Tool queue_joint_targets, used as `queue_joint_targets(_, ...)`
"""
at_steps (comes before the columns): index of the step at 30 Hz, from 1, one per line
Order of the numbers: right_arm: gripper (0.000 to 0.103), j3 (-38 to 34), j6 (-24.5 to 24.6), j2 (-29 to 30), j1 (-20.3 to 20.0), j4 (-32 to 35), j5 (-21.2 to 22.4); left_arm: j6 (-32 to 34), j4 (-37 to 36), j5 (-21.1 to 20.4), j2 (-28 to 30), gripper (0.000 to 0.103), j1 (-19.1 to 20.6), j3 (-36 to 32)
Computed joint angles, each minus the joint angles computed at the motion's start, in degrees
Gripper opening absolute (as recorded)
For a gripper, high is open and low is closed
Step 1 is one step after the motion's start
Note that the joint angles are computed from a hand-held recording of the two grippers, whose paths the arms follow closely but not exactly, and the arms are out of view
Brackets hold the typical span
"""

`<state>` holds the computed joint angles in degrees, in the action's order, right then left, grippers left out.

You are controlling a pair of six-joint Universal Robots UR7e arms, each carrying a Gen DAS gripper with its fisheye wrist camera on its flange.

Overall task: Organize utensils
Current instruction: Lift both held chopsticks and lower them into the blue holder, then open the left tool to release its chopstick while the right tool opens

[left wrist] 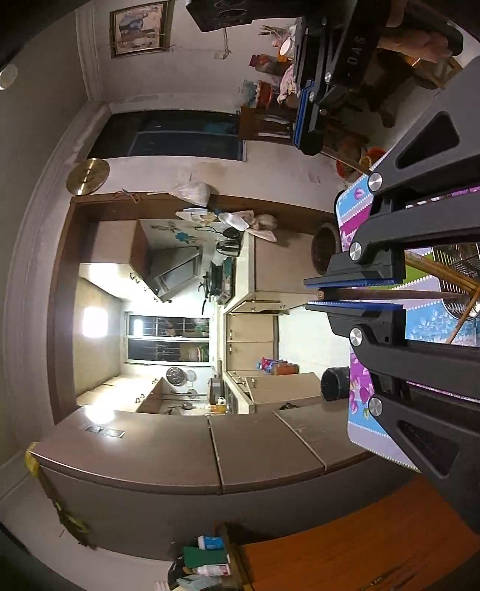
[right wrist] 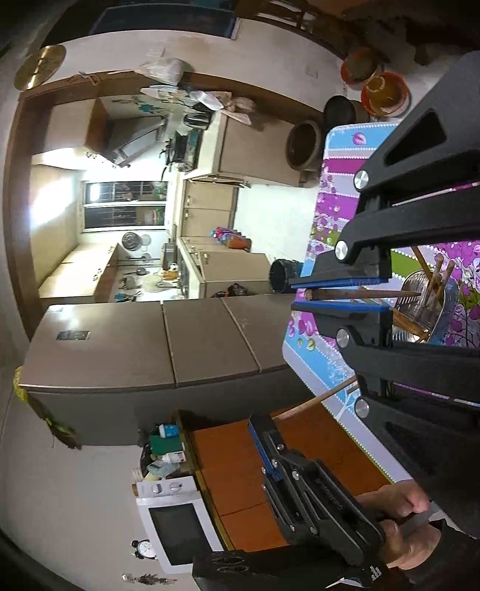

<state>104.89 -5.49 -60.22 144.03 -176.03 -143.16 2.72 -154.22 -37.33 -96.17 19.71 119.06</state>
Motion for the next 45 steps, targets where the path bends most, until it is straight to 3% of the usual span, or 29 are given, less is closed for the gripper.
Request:
queue_joint_targets(19, 0.005, 1.7, 5.8, 0.2, -4.6, 4.5, 4.1, -0.6, 0.7, -2.6, 5.0, 0.008, 6.4, -0.9)
queue_joint_targets(20, 0.005, 1.7, 5.9, 0.2, -4.8, 4.6, 4.3, -0.7, 0.8, -2.5, 5.1, 0.012, 6.6, -1.0)
queue_joint_targets(21, 0.006, 1.7, 6.1, 0.3, -5.0, 4.6, 4.0, -0.9, 0.7, -2.5, 5.3, 0.026, 6.9, -1.1)
queue_joint_targets(23, 0.006, 1.8, 6.0, 0.3, -5.1, 4.4, 3.7, -0.7, -0.5, -2.2, 5.4, 0.041, 6.9, -0.8)
queue_joint_targets(29, 0.007, 2.2, 5.1, 0.6, -4.9, 2.9, 2.5, -1.4, -0.7, -1.8, 5.4, 0.048, 7.2, -0.6)
queue_joint_targets(30, 0.016, 2.3, 4.9, 0.6, -4.8, 2.5, 2.4, -1.6, -0.7, -1.8, 5.4, 0.053, 7.3, -0.6)
queue_joint_targets(31, 0.032, 2.5, 4.6, 0.7, -4.8, 2.0, 2.2, -1.5, -0.8, -1.5, 5.3, 0.057, 7.2, -0.4)
queue_joint_targets(33, 0.048, 3.4, 4.4, 0.5, -4.8, 0.5, 2.5, -1.0, -1.1, -0.9, 5.3, 0.062, 6.9, 0.1)
queue_joint_targets(38, 0.055, 4.9, 2.7, 0.3, -4.4, -3.9, 1.5, -1.5, -1.0, 0.6, 4.1, 0.065, 5.9, 1.4)
queue_joint_targets(40, 0.073, 5.6, 0.6, 0.6, -3.8, -7.7, 0.7, -1.3, -2.1, 1.6, 2.9, 0.070, 5.1, 2.7)
queue_joint_targets(43, 0.092, 7.1, -3.0, 1.1, -2.2, -14.6, -0.8, -0.1, -4.9, 3.8, -0.5, 0.078, 2.5, 6.5)
queue_joint_targets(45, 0.097, 8.2, -7.6, 2.5, -0.2, -22.8, -3.7, 1.1, -5.9, 7.0, -4.1, 0.090, -0.4, 10.1)
